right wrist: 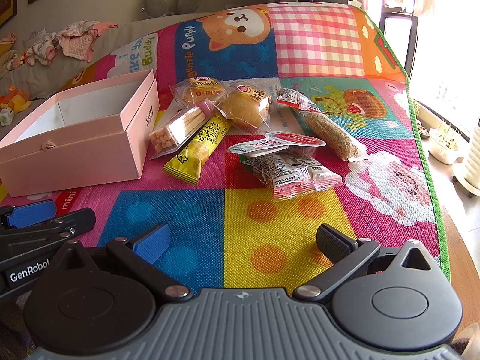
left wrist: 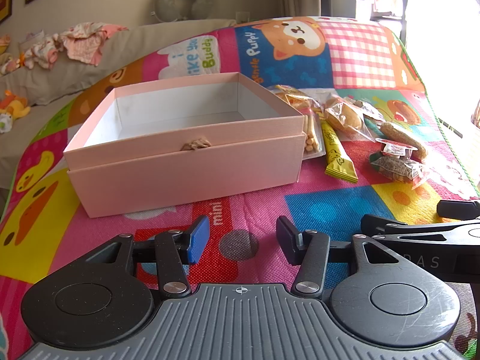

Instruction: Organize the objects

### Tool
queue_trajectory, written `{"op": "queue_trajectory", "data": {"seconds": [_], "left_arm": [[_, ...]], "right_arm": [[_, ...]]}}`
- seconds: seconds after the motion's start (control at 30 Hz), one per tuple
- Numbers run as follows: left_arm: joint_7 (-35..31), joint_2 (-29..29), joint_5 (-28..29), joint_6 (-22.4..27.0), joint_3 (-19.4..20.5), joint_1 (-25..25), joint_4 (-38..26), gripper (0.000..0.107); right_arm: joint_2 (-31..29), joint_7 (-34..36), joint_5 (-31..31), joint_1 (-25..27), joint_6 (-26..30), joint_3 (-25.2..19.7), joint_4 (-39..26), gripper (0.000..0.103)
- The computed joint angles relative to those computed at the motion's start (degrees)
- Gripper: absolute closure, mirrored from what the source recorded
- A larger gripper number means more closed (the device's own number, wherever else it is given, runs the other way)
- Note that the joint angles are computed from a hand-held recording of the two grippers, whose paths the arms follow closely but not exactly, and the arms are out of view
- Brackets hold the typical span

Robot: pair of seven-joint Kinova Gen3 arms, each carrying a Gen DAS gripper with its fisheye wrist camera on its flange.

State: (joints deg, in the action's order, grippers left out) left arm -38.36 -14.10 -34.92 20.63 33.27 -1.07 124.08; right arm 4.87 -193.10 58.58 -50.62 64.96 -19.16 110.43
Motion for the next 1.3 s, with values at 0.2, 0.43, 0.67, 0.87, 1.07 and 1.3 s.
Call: {"op": "queue_trajectory", "data": {"seconds": [0.2,0.43,0.67,0.87,1.07,1.3], "left_arm": [[0.42,0.06,-0.37,0.05,0.13,-0.02,-0.01,0.051],[-0.09,-0.25,0.3,-0.04,-0.54,0.51,0.19,0.051],[-1.4,-0.37,1.64,-0.7,-1.72,1.01,0.45,0.052],[-0.56,-0.54,0.4,0.05,1.01,-1.27,0.3,0.051],[0.6,-0.31,-0.63,0.38,1.7,-1.61,0.12,0.051],[2.29,-0.03,-1.67,0.93,1.8,-1.12,-0.17,0.051]], "right_arm": [[-0.01,0.0,0.01,-0.02,-0.02,0.03,0.02,0.0],[0.08,-0.25,0.13,-0.16,0.1,-0.01,0.09,0.0],[0.29,-0.71,0.28,-0.32,0.2,-0.01,0.13,0.0],[0.05,-1.28,0.11,-0.71,0.53,-0.11,0.18,0.0],[-0.72,6.29,-5.0,2.52,-2.29,0.35,-2.19,0.0],[-1.17,10.9,-7.73,3.12,-2.73,0.54,-3.04,0.0]]}}
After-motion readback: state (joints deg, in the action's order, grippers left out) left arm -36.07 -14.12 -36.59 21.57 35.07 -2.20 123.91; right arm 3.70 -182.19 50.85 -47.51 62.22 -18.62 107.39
